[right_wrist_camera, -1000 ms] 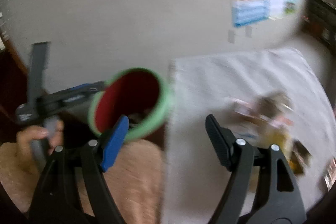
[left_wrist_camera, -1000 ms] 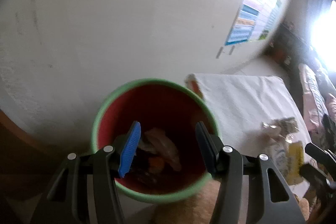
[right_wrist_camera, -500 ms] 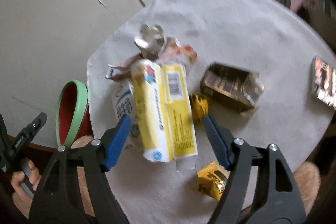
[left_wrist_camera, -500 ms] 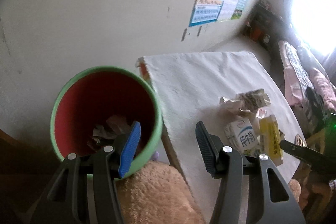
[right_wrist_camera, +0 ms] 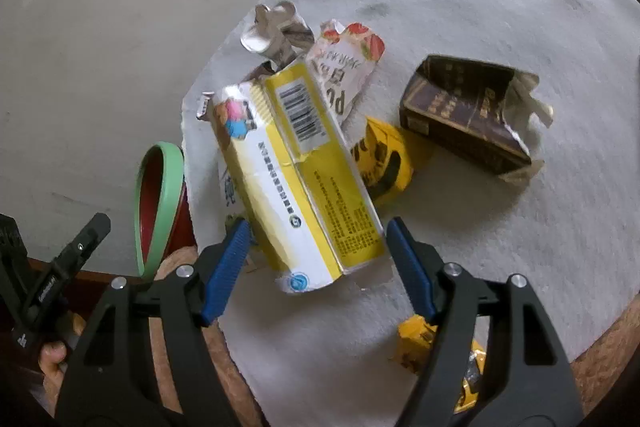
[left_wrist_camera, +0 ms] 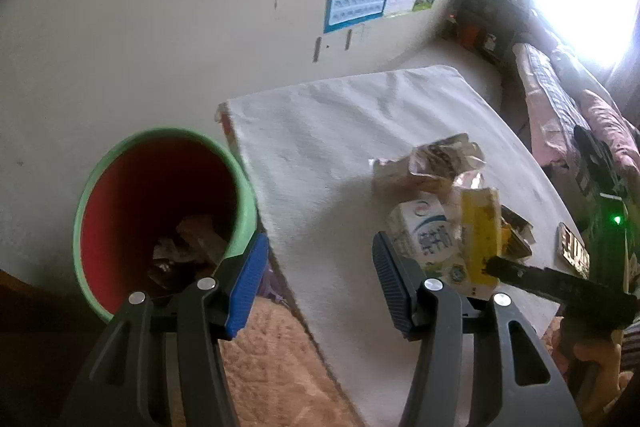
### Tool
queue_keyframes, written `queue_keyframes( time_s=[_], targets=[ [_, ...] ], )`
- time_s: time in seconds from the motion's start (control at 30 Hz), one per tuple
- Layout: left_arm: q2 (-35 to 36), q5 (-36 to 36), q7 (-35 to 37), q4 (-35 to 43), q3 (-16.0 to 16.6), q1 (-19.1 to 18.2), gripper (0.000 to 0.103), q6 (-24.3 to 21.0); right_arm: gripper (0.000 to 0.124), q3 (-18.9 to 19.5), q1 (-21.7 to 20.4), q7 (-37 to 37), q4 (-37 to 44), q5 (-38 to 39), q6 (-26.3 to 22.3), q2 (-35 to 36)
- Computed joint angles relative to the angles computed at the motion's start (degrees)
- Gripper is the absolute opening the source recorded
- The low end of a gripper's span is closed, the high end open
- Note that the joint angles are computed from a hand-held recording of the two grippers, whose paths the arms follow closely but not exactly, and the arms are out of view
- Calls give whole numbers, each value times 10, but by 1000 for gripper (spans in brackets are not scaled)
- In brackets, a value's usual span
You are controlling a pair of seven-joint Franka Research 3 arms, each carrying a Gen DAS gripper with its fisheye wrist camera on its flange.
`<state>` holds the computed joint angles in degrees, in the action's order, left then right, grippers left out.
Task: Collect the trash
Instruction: 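Grasp the yellow carton with the right tool while the left tool grasps the white milk carton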
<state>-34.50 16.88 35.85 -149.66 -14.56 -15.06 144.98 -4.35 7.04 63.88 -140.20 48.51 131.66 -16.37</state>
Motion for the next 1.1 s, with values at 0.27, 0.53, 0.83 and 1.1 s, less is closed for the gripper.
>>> queue_keyframes(
  time_s=[0.27, 0.53, 0.83, 1.1],
  targets=[
    [19, -3, 10, 16, -5, -11, 52, -9, 80, 1, 5, -11, 39, 27, -15, 45],
    [43, -16, 24, 32, 3, -21, 52, -4, 30, -5, -2, -43, 17, 70, -18, 3],
    [170, -40, 58, 107, -4, -36, 52, 29, 29, -18, -10, -34, -32, 55, 39, -99],
    [265, -25, 57, 170, -15, -37, 52, -1, 29, -34, -12, -15, -55, 35, 48, -120]
  ],
)
